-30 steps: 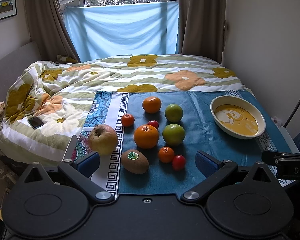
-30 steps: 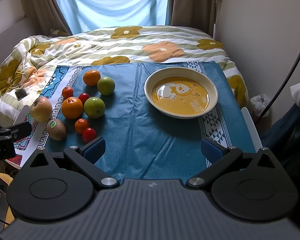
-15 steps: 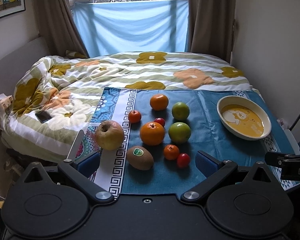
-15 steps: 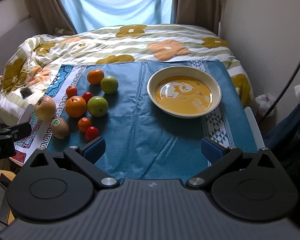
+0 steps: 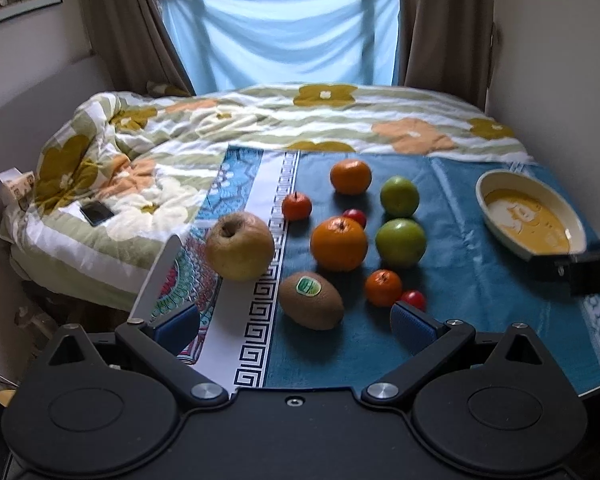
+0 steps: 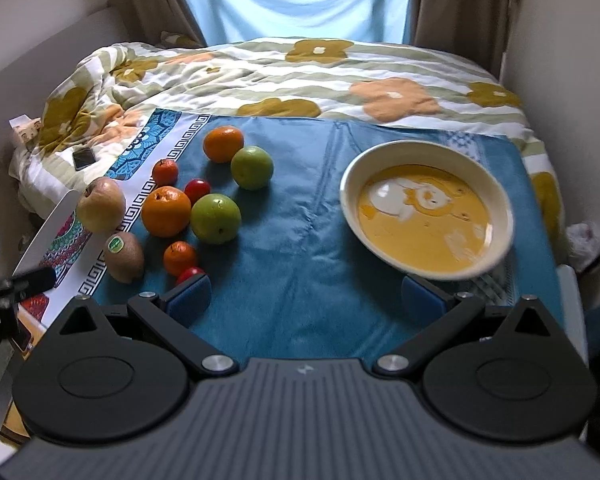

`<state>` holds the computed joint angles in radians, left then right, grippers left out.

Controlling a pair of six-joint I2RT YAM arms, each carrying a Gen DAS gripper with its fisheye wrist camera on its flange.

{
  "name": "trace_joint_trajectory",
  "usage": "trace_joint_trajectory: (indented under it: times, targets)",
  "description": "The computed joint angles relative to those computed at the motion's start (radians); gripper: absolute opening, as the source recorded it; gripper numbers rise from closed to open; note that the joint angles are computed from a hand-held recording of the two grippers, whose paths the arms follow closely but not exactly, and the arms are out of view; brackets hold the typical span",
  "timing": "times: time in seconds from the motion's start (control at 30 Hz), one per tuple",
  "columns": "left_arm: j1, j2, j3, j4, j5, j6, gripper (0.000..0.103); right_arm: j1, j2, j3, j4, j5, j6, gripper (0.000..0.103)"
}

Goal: Organize fruits
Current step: 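Grasp the kiwi with the left gripper while the right gripper grasps a green apple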

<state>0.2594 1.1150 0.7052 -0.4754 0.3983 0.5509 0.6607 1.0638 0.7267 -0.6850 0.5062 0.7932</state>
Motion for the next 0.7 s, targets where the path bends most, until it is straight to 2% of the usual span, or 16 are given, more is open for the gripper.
trace_joint_trajectory:
  times: [0.1,0.33,0.47,0.57,0.7]
  targets:
    - [-0.027,0.081,-0.006,0.061,-0.031,-0.028,0.101,-0.082,0.058,-0.033,0.129,-0.067,-0.079,0.103]
    - [-0.099,0.279,0.059,0.152,-0.092,-0.207,0.098,-0.205,0.233,-0.024,0.345,-0.192,-0.156,0.103]
    - [-0.145,0.351,0.105,0.17,-0.132,-0.264,0.095,-0.239,0.32,0.015,0.404,-0.241,-0.179,0.103]
    - [-0.163,0.402,0.137,0.164,-0.124,-0.286,0.091,-0.255,0.37,0.044,0.431,-0.274,-0.184,0.103]
    - [-0.183,0.449,0.161,0.155,-0.13,-0.298,0.081,-0.262,0.42,0.079,0.443,-0.308,-0.197,0.103]
